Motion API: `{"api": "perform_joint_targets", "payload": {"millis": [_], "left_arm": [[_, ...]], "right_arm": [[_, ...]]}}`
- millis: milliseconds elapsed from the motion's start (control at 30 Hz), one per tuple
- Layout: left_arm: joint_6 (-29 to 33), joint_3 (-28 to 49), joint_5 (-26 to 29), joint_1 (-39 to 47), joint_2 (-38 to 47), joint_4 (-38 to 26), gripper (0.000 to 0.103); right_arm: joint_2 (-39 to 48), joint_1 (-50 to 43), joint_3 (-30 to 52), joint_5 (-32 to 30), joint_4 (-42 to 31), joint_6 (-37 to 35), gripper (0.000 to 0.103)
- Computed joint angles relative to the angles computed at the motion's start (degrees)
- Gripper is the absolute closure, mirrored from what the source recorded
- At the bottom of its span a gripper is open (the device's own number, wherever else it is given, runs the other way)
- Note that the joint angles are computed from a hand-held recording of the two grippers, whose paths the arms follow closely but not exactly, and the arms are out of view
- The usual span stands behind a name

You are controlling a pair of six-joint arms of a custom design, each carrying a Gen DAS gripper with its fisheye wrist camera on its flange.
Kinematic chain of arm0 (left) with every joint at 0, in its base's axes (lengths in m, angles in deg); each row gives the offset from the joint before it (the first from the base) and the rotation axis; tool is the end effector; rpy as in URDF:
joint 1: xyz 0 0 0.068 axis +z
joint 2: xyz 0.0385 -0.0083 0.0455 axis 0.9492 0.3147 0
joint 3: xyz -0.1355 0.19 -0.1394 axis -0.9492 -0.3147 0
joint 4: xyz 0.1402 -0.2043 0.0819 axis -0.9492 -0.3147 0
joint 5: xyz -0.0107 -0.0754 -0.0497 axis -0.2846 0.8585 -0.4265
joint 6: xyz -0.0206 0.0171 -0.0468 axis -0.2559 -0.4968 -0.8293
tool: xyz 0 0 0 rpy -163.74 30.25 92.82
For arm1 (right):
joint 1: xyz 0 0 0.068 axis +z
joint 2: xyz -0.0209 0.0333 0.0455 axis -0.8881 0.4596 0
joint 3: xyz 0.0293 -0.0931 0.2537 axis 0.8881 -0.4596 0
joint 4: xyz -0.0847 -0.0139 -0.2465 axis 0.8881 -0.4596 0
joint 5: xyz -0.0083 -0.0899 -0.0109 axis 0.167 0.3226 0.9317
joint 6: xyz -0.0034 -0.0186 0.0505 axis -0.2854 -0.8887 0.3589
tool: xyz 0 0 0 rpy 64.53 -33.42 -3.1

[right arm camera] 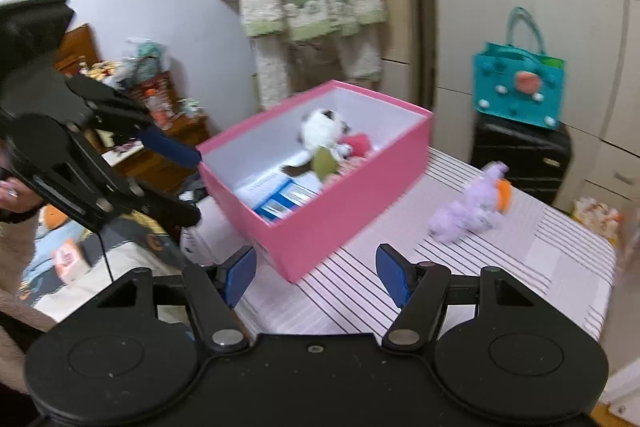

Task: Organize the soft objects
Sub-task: 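Withdraw both open tools from the box toward the lilac plush, then close the left tool on the lilac plush while the right tool approaches it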

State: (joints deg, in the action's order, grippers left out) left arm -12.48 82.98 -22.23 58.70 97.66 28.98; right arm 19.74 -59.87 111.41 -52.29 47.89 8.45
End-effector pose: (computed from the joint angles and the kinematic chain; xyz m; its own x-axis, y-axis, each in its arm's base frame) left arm 0.2263 -0.0528 0.2874 -0.7421 0.2088 -0.6369 0.2659 0.9640 0.0061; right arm 0.3342 0.0406 0.2437 -0.4141 -0.5064 -0.7564 -0.8556 0.5000 0.1337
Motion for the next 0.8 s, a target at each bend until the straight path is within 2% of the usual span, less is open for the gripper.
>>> {"api": "perform_joint_targets", "payload": {"millis": [267, 500, 667, 800], "left_arm": [[-3.84, -2.0, -1.79, -7.69, 5.74, 12.38, 0.037], [-6.32, -3.02, -2.67, -10.3, 14.32, 26.21, 0.037], [-8.87, 0.39, -4.43, -10.61, 23.77, 32.72, 0.038], [-9.06, 4.89, -9.51, -11.43, 32.21, 35.72, 0.039]], "right_arm": [[0.94, -5.58, -5.3, 1.27, 9.48, 0.21, 0.032], [7.54, -8.96, -3.1, -1.37, 13.59, -1.12, 0.032], [12.94, -9.02, -2.76, -1.53, 22.58, 0.48, 0.032], [17.58, -7.79, -1.36, -1.57, 29.21, 0.97, 0.032]]}}
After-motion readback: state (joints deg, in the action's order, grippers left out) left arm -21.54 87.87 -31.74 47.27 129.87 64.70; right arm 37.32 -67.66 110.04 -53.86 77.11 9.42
